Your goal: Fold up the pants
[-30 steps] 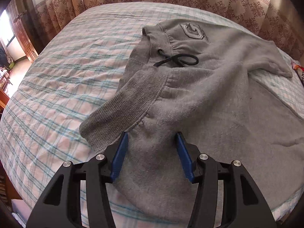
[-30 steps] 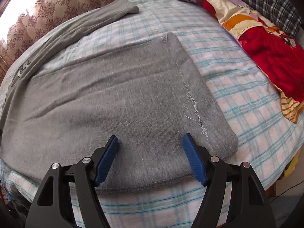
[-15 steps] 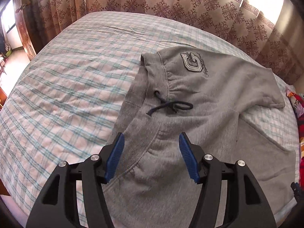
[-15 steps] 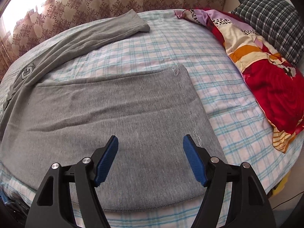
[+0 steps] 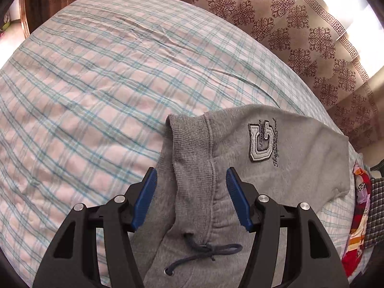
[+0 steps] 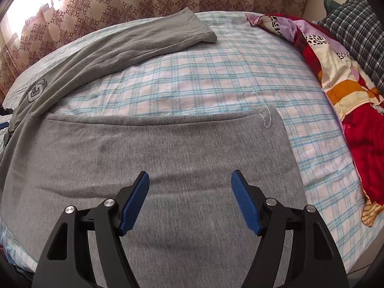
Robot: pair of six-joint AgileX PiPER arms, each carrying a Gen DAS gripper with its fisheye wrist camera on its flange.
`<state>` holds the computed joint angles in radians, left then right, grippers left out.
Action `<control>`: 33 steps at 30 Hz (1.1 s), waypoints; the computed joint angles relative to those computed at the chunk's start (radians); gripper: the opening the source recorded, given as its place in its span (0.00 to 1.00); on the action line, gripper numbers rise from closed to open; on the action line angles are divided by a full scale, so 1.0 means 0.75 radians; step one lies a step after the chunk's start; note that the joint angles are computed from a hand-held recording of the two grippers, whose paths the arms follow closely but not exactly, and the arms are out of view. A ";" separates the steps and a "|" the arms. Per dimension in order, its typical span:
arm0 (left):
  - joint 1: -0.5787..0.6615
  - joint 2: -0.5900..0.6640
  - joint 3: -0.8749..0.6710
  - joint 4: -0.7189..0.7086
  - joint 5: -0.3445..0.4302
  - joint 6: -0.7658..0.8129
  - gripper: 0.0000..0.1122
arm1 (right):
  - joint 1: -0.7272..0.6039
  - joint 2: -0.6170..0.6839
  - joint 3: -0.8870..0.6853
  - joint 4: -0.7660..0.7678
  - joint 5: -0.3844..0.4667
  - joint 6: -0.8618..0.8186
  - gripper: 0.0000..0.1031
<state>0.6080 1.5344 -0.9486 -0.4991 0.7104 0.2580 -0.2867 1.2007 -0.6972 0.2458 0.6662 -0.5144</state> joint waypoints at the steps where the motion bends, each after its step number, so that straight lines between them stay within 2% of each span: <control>1: -0.001 0.040 -0.026 -0.012 -0.001 0.003 0.55 | 0.023 0.024 -0.017 -0.015 -0.008 0.026 0.68; 5: -0.020 0.154 -0.120 -0.014 0.009 -0.036 0.54 | 0.110 0.129 -0.094 -0.077 -0.044 0.133 0.68; 7: -0.045 0.178 -0.143 0.078 -0.019 -0.140 0.32 | 0.145 0.189 -0.138 -0.104 -0.060 0.182 0.68; 8: -0.052 0.187 -0.150 0.136 -0.033 -0.207 0.11 | 0.161 0.219 -0.160 -0.117 -0.067 0.206 0.68; 9: -0.038 0.197 -0.163 0.140 -0.032 -0.232 0.06 | 0.174 0.248 -0.182 -0.127 -0.073 0.227 0.68; 12: 0.010 0.181 -0.166 0.060 -0.044 -0.178 0.05 | 0.214 0.331 -0.245 -0.174 -0.097 0.309 0.68; 18: 0.012 0.100 -0.193 0.138 -0.122 -0.244 0.04 | 0.238 0.458 -0.366 -0.175 -0.123 0.348 0.68; 20: -0.005 0.095 -0.206 0.199 -0.143 -0.288 0.04 | 0.214 0.519 -0.437 -0.112 -0.113 0.318 0.68; 22: -0.054 0.104 -0.210 0.341 -0.175 -0.382 0.05 | 0.176 0.600 -0.532 -0.046 -0.103 0.312 0.68; 25: -0.088 0.133 -0.210 0.469 -0.207 -0.478 0.05 | 0.109 0.751 -0.734 0.078 -0.052 0.316 0.68; 31: -0.105 0.149 -0.178 0.549 -0.240 -0.547 0.05 | 0.043 1.072 -1.211 0.274 0.097 0.364 0.68; 33: -0.105 0.155 -0.182 0.553 -0.236 -0.547 0.05 | 0.061 1.178 -1.380 0.268 0.144 0.408 0.68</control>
